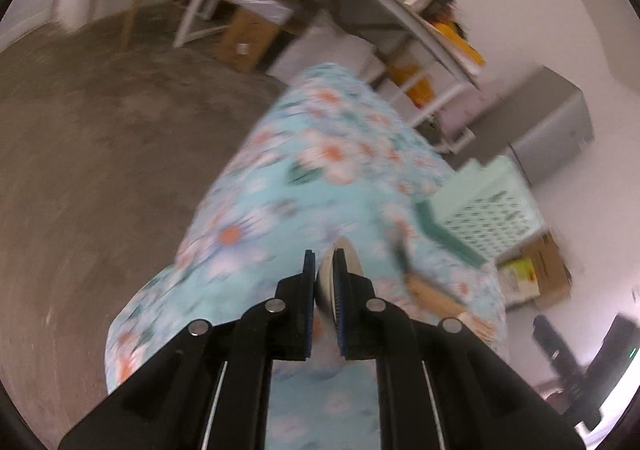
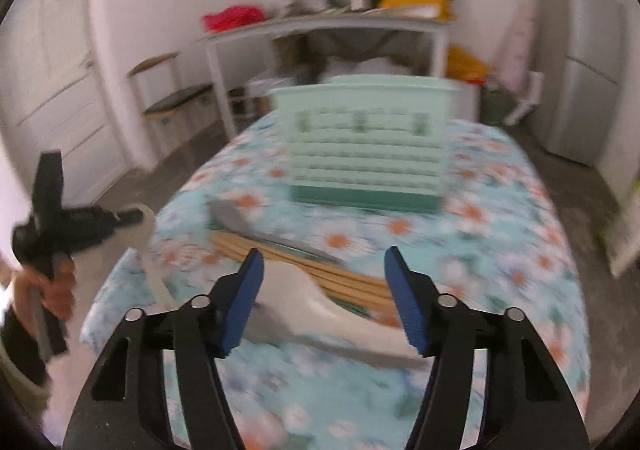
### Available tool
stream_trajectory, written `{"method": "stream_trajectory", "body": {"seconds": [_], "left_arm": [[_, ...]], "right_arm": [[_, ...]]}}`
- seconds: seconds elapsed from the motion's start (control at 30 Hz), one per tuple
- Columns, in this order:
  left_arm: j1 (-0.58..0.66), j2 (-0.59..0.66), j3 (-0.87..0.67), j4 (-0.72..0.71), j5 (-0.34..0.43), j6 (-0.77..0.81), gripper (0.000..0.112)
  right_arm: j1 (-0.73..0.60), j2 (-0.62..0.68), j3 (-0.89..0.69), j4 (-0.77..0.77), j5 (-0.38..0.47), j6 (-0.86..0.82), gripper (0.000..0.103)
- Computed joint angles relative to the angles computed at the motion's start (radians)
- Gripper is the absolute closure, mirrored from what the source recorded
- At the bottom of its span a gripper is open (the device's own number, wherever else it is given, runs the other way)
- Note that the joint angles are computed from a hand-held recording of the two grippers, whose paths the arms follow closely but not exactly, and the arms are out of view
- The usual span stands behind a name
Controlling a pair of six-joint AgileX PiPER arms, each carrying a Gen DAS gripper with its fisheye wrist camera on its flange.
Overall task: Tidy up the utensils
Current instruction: 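Lift the white ladle with the left tool while the right tool grasps a metal spoon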
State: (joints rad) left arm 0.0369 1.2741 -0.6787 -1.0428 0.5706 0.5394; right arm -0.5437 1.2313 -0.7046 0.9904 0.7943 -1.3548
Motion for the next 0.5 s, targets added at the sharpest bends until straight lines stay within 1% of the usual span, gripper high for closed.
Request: {"method": "stream_trajectory", "body": {"seconds": [0.1,0.13,0.23,0.3,0.4,0.5], "left_arm": [[0.000,-0.040,0.070,0.013,-0.045,-0.012,0.105],[-0.006,-0.052,0.083,0.036,-0.057,-0.032,0.105],[-0.055,-0.080,0.104,0.112,-0.106,-0.104,0.104],[-0.083,-0.092,0.098,0.203,-0.126,-0.181,0.104],[-0.112,-0.094,0.089,0.309,-0.138,-0.276,0.104],[-0.141,-0.101,0.079,0.420,-0.145,-0.381,0.104]], "right_arm": [[0.162,0.153,-0.152,-0.112,0.046,0.155,0.052],[0.215,0.192,-0.192,-0.153,0.039,0.207,0.055],[0.363,0.301,-0.305,-0.278,-0.001,0.346,0.059],[0.441,0.364,-0.374,-0.345,-0.015,0.423,0.061],[0.551,0.421,-0.425,-0.451,-0.073,0.493,0.061],[0.623,0.451,-0.439,-0.542,-0.111,0.549,0.061]]}}
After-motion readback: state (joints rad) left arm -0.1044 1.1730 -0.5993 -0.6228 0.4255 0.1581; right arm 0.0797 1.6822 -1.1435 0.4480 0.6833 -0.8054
